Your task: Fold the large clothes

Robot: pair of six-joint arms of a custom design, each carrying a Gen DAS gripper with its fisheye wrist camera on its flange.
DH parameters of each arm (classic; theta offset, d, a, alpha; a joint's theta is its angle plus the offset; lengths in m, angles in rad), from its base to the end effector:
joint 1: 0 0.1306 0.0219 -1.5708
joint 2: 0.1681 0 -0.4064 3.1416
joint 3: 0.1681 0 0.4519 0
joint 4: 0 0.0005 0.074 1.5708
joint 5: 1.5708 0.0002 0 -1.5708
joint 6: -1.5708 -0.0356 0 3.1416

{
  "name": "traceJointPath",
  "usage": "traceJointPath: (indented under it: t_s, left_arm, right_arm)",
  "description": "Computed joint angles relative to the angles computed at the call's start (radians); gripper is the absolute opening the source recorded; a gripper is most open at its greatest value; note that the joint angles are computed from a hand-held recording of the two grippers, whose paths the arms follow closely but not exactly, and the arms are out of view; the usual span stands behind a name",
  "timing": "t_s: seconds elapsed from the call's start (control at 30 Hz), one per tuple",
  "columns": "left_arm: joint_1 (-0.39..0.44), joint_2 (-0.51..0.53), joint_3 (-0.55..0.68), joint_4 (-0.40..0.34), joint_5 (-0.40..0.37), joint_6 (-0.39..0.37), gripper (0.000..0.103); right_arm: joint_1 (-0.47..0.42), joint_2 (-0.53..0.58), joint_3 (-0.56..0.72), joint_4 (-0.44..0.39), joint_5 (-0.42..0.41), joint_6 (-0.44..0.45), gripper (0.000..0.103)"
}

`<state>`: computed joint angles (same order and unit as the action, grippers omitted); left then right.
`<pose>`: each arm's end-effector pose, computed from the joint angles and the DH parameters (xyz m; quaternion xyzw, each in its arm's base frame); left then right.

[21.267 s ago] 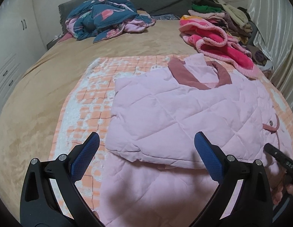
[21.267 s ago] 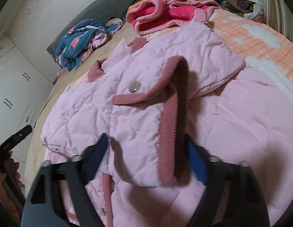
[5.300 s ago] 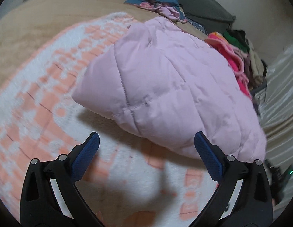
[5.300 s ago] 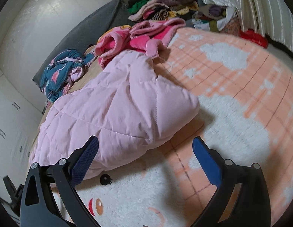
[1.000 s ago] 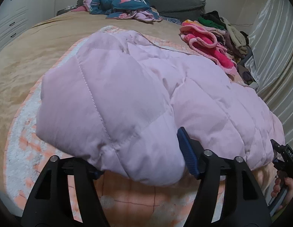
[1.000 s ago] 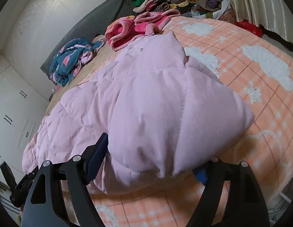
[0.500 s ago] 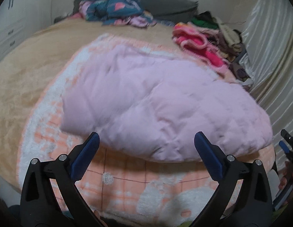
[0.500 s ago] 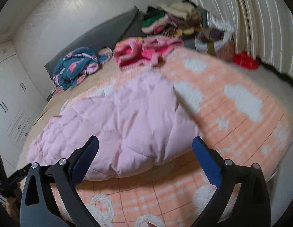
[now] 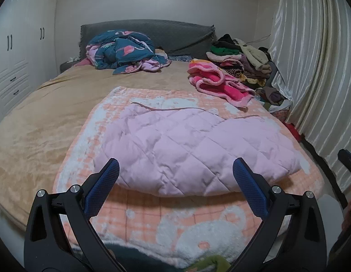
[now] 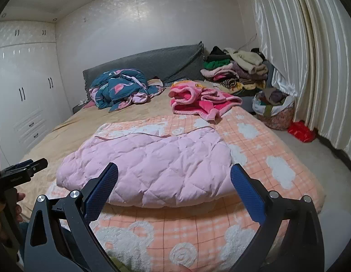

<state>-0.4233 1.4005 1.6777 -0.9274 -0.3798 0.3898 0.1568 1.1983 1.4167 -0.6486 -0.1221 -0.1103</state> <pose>0.4982 -0.2106 0.5957 -0.0691 0.8811 -0.0172 0.4675 0.4734 0.0787 0.5807 -0.0525 0.8392 0.1226 0.5272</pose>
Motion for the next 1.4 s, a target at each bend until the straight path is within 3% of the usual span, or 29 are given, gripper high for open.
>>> traceJointPath:
  t_s: [0.33,0.67,1.4]
  left_arm:
    - [-0.033,-0.034,-0.077,-0.035,0.034,0.04,0.094]
    - [-0.08,-0.047,-0.107,-0.032,0.023,0.031,0.094]
    - [-0.085,-0.054,-0.124,-0.029,0.038,0.026,0.094]
  right_arm:
    - [0.075,-0.075,-0.105,0.032,0.065,0.018,0.099]
    - [0.099,-0.077,-0.132,-0.024,0.037,0.008,0.099]
    - [0.097,-0.092,-0.145,-0.032,0.024,0.01,0.099]
